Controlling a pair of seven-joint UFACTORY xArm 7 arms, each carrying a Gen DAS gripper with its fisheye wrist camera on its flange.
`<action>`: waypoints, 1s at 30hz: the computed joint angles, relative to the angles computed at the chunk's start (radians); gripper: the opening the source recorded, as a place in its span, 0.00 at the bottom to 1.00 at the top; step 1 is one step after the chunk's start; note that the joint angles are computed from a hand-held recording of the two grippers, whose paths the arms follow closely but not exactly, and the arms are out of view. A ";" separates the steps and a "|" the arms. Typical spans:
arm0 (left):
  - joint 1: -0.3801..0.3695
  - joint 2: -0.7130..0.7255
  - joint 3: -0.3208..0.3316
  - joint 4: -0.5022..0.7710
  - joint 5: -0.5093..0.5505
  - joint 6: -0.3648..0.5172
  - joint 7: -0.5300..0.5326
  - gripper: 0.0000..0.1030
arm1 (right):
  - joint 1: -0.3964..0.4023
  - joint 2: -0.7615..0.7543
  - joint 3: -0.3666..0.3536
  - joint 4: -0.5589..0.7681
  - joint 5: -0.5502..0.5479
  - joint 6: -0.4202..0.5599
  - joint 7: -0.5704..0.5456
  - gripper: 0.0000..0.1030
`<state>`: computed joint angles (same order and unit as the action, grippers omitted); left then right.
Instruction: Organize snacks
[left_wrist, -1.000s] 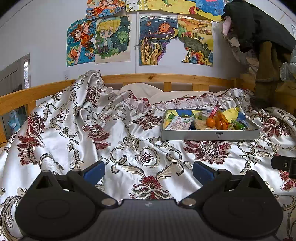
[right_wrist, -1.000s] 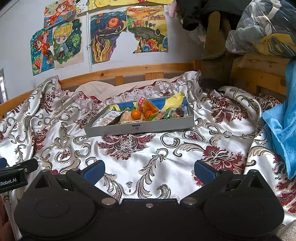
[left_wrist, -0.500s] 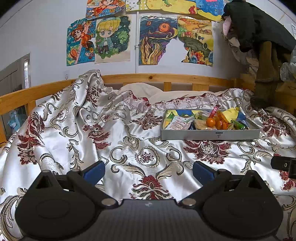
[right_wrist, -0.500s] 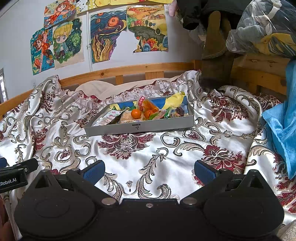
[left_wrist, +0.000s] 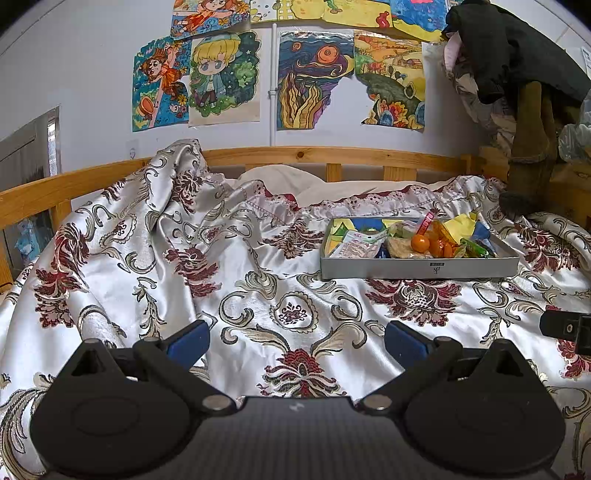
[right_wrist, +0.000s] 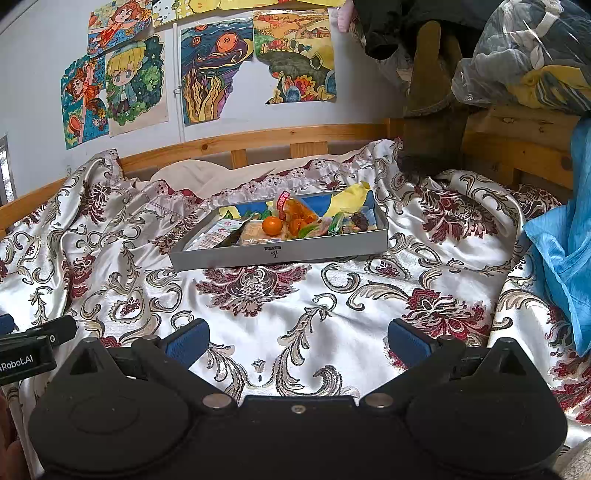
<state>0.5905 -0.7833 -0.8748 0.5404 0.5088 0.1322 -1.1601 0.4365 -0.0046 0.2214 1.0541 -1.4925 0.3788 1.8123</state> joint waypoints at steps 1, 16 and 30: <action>0.001 0.000 -0.002 0.000 -0.001 0.000 -0.001 1.00 | 0.000 0.000 0.000 0.001 0.001 -0.001 -0.001 0.99; -0.006 0.015 -0.003 0.011 -0.006 0.024 0.008 1.00 | 0.000 0.000 -0.001 0.001 0.005 -0.001 -0.005 0.99; -0.038 0.040 0.027 0.019 0.075 0.058 -0.013 1.00 | 0.001 0.001 0.000 0.003 0.012 0.000 -0.011 0.99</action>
<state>0.5522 -0.7434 -0.8474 0.5599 0.5841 0.1902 -1.1735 0.4373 -0.0037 0.2211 1.0567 -1.4809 0.3791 1.8018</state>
